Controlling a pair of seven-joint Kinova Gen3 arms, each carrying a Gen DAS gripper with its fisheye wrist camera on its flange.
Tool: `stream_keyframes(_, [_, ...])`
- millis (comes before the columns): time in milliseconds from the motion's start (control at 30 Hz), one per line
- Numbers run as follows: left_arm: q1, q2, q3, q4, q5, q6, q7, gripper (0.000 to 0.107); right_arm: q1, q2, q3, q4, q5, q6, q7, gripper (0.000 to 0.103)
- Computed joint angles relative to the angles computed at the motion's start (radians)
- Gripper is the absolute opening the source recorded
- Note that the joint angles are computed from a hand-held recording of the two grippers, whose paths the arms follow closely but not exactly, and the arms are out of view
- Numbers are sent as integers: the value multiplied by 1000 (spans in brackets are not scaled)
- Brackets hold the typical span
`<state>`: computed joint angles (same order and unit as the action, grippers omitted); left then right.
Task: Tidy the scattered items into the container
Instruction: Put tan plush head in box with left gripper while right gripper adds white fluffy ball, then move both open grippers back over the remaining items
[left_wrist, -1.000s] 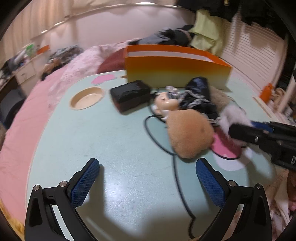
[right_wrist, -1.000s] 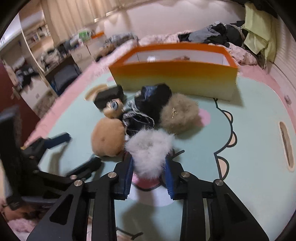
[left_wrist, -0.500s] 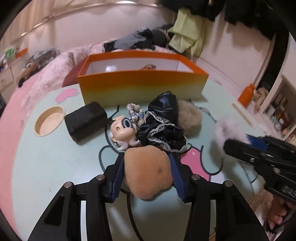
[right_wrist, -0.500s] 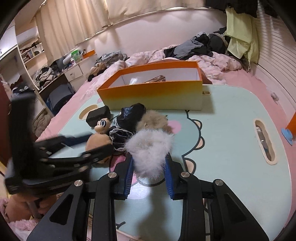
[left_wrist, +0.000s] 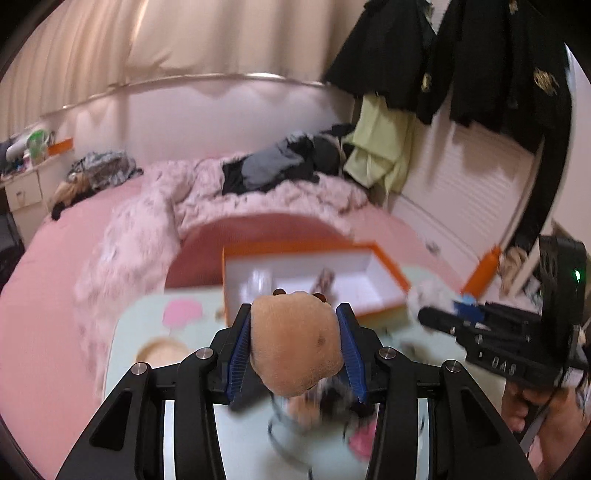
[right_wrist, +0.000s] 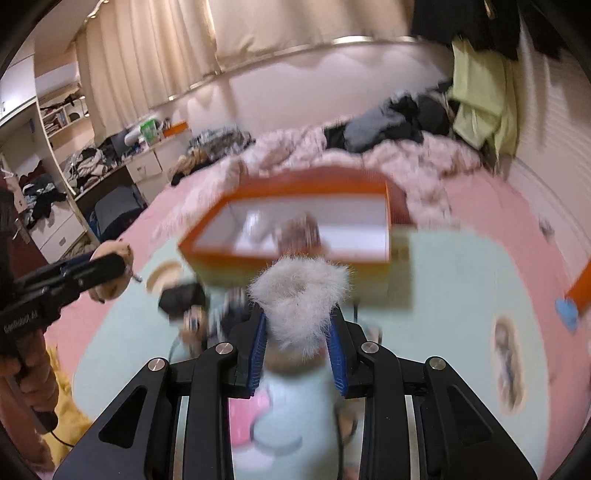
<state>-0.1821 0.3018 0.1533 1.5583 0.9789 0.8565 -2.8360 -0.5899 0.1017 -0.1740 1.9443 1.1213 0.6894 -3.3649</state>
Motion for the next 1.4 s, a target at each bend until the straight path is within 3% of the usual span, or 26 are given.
stream_keyframes(67, [15, 40, 47, -68, -46, -34, 75, 44, 21, 11, 16, -41, 0, -10, 55, 31])
stream_keyframes(133, [77, 82, 42, -131, -107, -81, 156, 44, 39, 29, 33, -79, 0, -27, 96, 31])
stream_keyframes(267, [243, 187, -106, -277, -174, -52, 319, 52, 80, 77, 76, -138, -35, -98, 174, 32])
stream_keyframes(300, [261, 222, -122, -319, -192, -35, 360, 58, 81, 96, 103, -155, -71, -123, 215, 33])
stream_keyframes(400, [230, 281, -60, -383, -270, -10, 462, 72, 147, 149, 83, -208, -190, -130, 332, 44])
stream_keyframes(467, [160, 312, 33, -407, -308, 14, 501, 76, 159, 175, 99, -228, -267, -134, 366, 65])
stream_keyframes(600, [103, 333, 84, -429, -321, 37, 547, 77, 122, 160, 195, -171, -289, -254, 319, 65])
stream_keyframes(800, [18, 252, 127, -317, -281, -1, 453, 79, 37, 119, 253, -142, -196, -215, 224, 65])
stream_keyframes(900, [-23, 178, 127, -203, -234, -35, 366, 90, 7, 82, 224, -113, -109, -159, 143, 65])
stream_keyframes(1000, [-54, 123, 112, -108, -201, 18, 285, 93, -25, 61, 162, -92, -91, -54, 105, 65])
stream_keyframes(1133, [-54, 57, 60, 38, -196, 42, 192, 93, -34, 59, 66, -57, -164, 1, 119, 65])
stream_keyframes(1233, [-21, 43, 13, 113, -229, 45, 188, 93, -68, 90, 31, -62, -224, 66, 136, 65])
stream_keyframes(1400, [35, -2, -28, 235, -251, -115, 188, 93, -136, 140, 26, -76, -263, 156, 104, 65])
